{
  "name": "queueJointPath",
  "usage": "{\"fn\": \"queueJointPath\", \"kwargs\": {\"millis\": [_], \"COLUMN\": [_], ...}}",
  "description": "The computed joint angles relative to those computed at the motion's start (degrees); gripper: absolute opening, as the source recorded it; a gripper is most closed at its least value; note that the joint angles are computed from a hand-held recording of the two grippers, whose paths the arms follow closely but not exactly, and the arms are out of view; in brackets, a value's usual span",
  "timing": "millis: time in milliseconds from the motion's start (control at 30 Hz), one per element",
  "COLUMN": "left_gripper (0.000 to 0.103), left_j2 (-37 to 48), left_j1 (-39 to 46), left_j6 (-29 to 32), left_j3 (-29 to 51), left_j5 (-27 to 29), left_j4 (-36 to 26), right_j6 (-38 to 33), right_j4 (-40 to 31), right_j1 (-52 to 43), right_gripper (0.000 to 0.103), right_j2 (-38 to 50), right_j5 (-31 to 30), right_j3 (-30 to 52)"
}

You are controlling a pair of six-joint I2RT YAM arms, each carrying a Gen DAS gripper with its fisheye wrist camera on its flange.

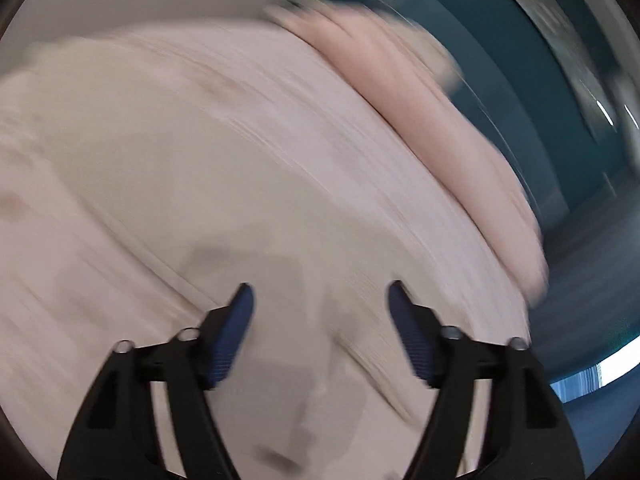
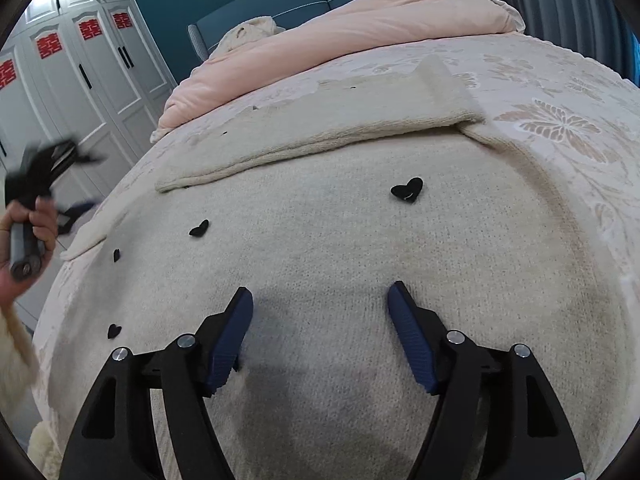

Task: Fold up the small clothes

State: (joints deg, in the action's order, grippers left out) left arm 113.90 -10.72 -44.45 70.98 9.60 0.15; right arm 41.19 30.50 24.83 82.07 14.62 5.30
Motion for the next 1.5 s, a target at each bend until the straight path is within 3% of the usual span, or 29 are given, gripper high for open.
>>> {"fn": "queueJointPath", "kwargs": {"millis": [67,200,267,300,333,367,400,600,767,900,967,1033,1067,1200,1233,1300,1400,1500], "left_gripper": [0.081,0.081,0.077,0.065,0.036,0.016,0.009,0.007,0.007,0.011,0.018,0.045,0.049,0.065,0.072,0.076,0.076,0.074], "left_j2": [2.89,9.75,12.57,13.93,14.85,15.30,15.81,3.45,-5.09,-0.87,4.25,6.70,6.90,3.84,3.21,2.83,4.36,9.97], "left_j1": [10.03,22.72,26.58,27.83,28.42,28.64,28.46,19.04,-1.45,-17.07,-21.81,-24.67,-25.80,-21.56,-19.47,-15.69,-9.58,-4.48], "left_j6": [1.11,-0.14,-1.70,-3.47,-4.25,-4.97,-4.66,5.44,10.06,9.17,5.84,2.77,0.11,-3.98,-4.29,-4.22,-7.18,-15.91], "left_j3": [4.43,12.70,15.12,15.78,16.25,16.17,16.66,12.31,12.43,15.63,15.83,12.46,8.60,-1.94,-2.66,-2.74,-0.56,3.12], "left_j5": [-0.35,-1.51,0.43,2.64,4.24,5.26,6.13,2.92,2.83,0.80,2.98,3.37,2.28,5.68,5.25,4.62,6.32,11.20], "left_j4": [-4.12,-11.37,-12.56,-12.38,-11.91,-11.08,-10.75,-5.24,-4.28,-6.34,-4.92,-2.08,0.54,8.87,9.28,8.82,6.99,7.64], "right_j6": [-0.04,0.20,0.23,0.23,0.11,-0.02,-0.15,-0.64,-1.01,-1.22,-1.56,-1.77,-1.88,-2.58,-4.74,-8.13,-11.57,-5.96], "right_j4": [-0.82,-3.55,-5.50,-6.32,-6.77,-7.01,-7.12,-6.86,-6.45,-5.87,-5.43,-5.40,-5.69,-19.02,-20.82,-22.25,-24.34,-24.95], "right_j1": [0.38,1.71,2.55,2.88,2.93,2.92,2.87,2.54,1.95,1.42,0.80,0.25,-0.15,-2.65,-4.63,-8.33,-16.33,-22.85], "right_gripper": [0.069,0.070,0.071,0.071,0.071,0.072,0.072,0.073,0.073,0.073,0.073,0.073,0.073,0.074,0.074,0.074,0.075,0.074], "right_j2": [0.27,1.05,1.70,2.00,2.12,2.26,2.39,2.44,1.38,0.39,-0.12,-0.56,-0.95,-8.32,-10.30,-8.79,3.53,20.72], "right_j5": [0.45,2.27,3.45,3.91,4.06,4.13,4.13,3.90,3.21,2.46,1.74,1.00,0.41,-2.69,-4.41,-7.94,-17.93,-28.19], "right_j3": [0.59,2.30,3.60,4.15,4.43,4.58,4.69,4.44,3.71,2.97,2.55,2.41,2.44,7.22,9.46,14.53,29.15,44.46]}}
